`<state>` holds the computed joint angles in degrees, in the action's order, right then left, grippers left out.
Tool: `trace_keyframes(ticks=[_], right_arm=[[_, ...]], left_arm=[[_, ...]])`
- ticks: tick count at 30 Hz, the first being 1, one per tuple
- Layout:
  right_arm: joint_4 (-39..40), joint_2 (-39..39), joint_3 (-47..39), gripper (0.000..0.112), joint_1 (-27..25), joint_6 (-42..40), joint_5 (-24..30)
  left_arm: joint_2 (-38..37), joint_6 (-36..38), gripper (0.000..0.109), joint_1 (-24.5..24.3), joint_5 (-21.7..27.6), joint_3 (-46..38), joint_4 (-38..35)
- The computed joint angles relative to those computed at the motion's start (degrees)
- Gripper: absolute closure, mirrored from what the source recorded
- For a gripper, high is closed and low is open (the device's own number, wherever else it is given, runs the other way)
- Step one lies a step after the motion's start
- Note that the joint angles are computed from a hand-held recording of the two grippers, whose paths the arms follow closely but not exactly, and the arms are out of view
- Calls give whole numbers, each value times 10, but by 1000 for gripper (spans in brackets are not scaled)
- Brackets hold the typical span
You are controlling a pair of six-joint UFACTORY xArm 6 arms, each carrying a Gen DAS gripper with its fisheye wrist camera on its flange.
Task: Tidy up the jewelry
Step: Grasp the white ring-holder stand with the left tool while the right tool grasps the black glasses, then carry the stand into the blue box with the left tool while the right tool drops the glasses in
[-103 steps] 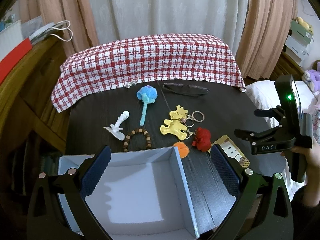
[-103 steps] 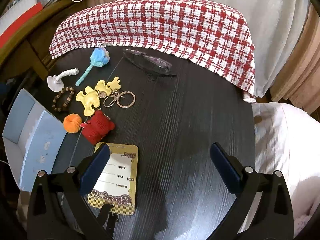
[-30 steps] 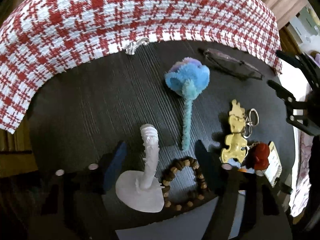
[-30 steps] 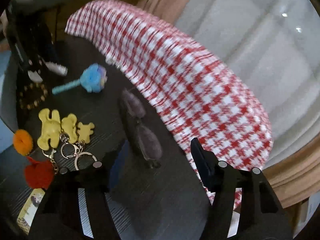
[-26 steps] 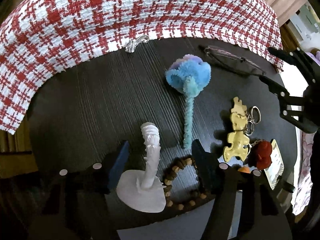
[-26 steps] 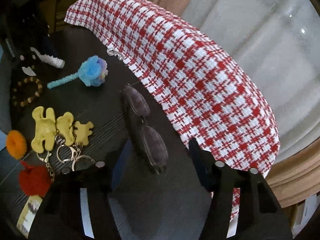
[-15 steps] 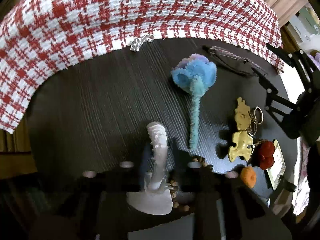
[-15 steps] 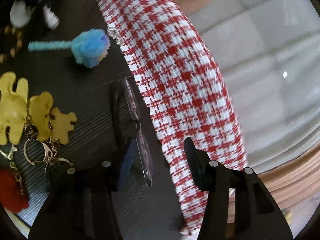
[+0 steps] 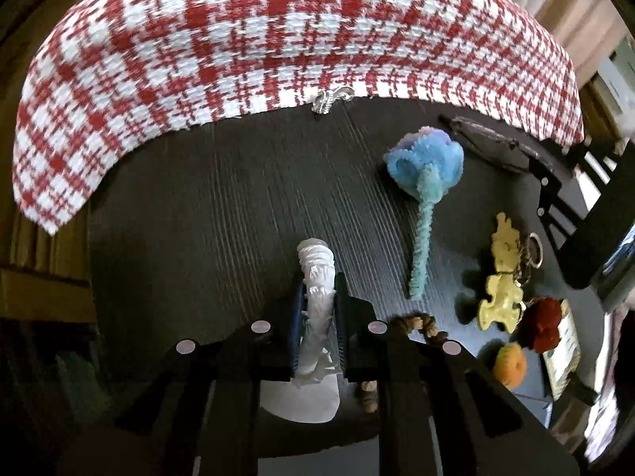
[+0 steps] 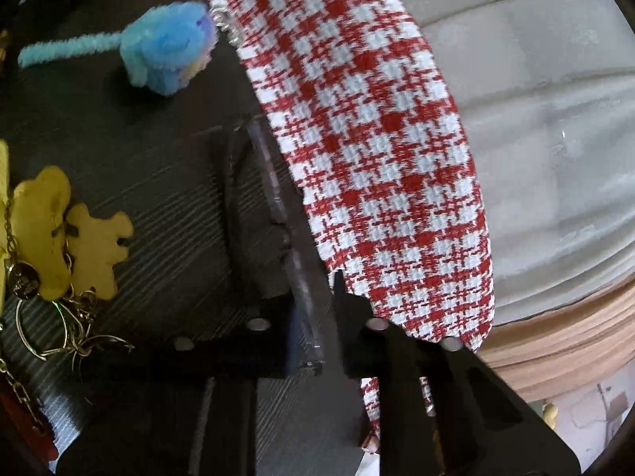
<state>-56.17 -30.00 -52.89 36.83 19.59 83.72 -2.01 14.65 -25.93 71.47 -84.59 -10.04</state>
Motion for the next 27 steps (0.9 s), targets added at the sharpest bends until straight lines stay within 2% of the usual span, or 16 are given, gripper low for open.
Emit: trace_keyframes(ticks=[5, 12, 19, 22, 27], right_arm=[[-35, -21, 48, 106, -1, 24, -11], [-124, -68, 90, 108, 55, 44, 34], [-171, -82, 75, 108, 135, 55, 114], [-177, -78, 52, 108, 187, 65, 153], [-133, -65, -27, 108, 284, 113, 211]], left_arm=[[-27, 8, 93, 15, 8, 7, -3], [-63, -3, 93, 34, 34, -5, -1], [-107, 1, 93, 45, 74, -14, -13], [-128, 12, 93, 58, 102, -20, -26], [-178, 17, 93, 57, 150, -3, -23]])
